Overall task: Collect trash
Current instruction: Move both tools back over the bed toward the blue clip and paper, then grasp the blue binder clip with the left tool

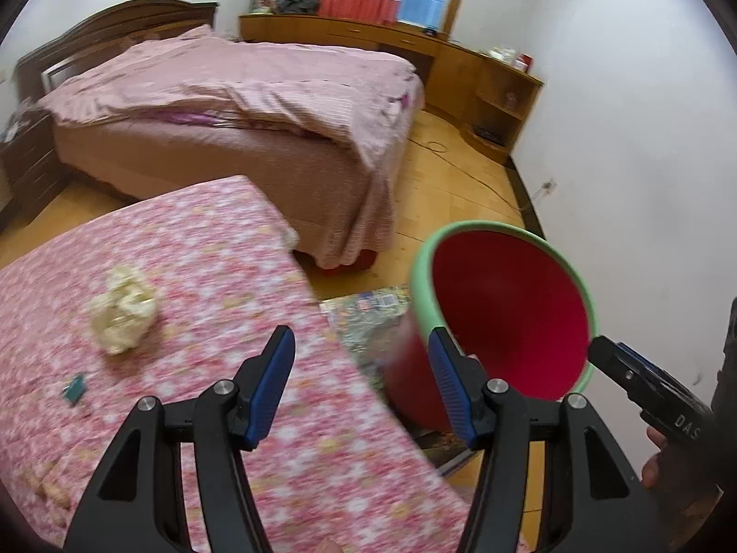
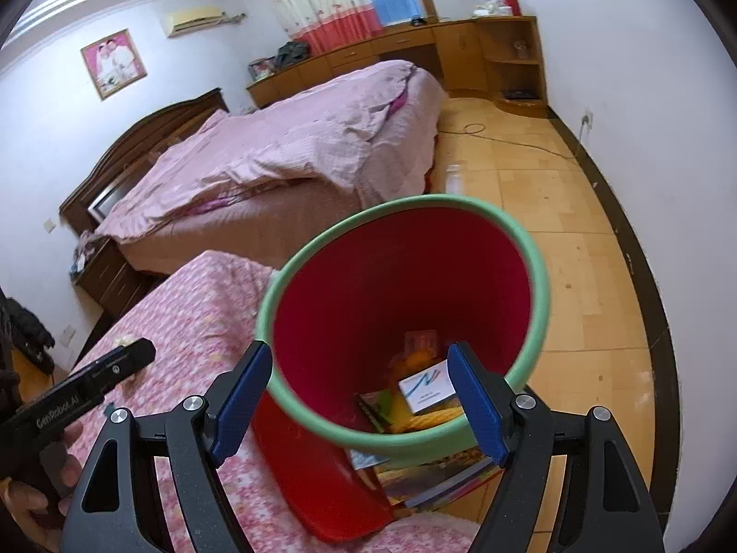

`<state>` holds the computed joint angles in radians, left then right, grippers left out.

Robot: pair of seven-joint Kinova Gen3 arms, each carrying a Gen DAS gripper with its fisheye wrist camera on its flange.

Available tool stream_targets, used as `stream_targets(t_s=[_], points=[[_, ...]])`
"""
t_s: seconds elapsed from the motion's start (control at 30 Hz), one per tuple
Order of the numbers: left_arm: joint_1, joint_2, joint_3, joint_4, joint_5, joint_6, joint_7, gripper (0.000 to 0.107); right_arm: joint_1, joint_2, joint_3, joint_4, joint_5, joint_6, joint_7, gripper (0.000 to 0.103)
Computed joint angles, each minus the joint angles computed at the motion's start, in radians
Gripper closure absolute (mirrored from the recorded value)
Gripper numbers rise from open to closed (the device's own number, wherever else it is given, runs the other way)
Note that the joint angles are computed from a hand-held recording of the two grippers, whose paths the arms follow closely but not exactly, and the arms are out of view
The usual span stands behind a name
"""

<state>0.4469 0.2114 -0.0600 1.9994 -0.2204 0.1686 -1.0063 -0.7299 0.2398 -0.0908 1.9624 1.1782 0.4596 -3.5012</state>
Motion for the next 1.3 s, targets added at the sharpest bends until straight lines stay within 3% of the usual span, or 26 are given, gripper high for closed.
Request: stream_targets(t_s=[0.1, 0.47, 0.77, 0.87, 1.13, 1.3], points=[[0.035, -0.022, -0.068, 0.031, -0.04, -0.002, 0.051, 0.047, -0.013, 0.01, -0.01, -0.018, -0.008, 0.0, 0.017, 0.024], [0.035, -0.078, -0.175, 0.128, -0.219, -0.019, 0.24, 0.047, -0.07, 0.047, 0.002, -0.074, -0.057, -0.01, 0.076, 0.024], [-0.094, -0.073, -0.152, 0.162, -0.28, -0.015, 0.298, 0.047, -0.118, 0.076, 0.029, -0.11, -0.115, -0.008, 0.13, 0.024], [-0.133, -0.06, -0.153, 0.165, -0.27, -0.017, 0.288, 0.047, -0.128, 0.089, 0.034, -0.128, -0.147, -0.005, 0.164, 0.024], [-0.271, 0.0, -0.115, 0.168, -0.123, -0.036, 0.147, 0.047, -0.149, 0.128, 0.047, -0.194, -0.253, 0.007, 0.294, 0.024], [-0.371, 0.033, -0.044, 0.176, -0.006, -0.061, 0.043, 0.047, -0.171, 0.152, 0.07, -0.234, -0.315, 0.006, 0.373, 0.024]])
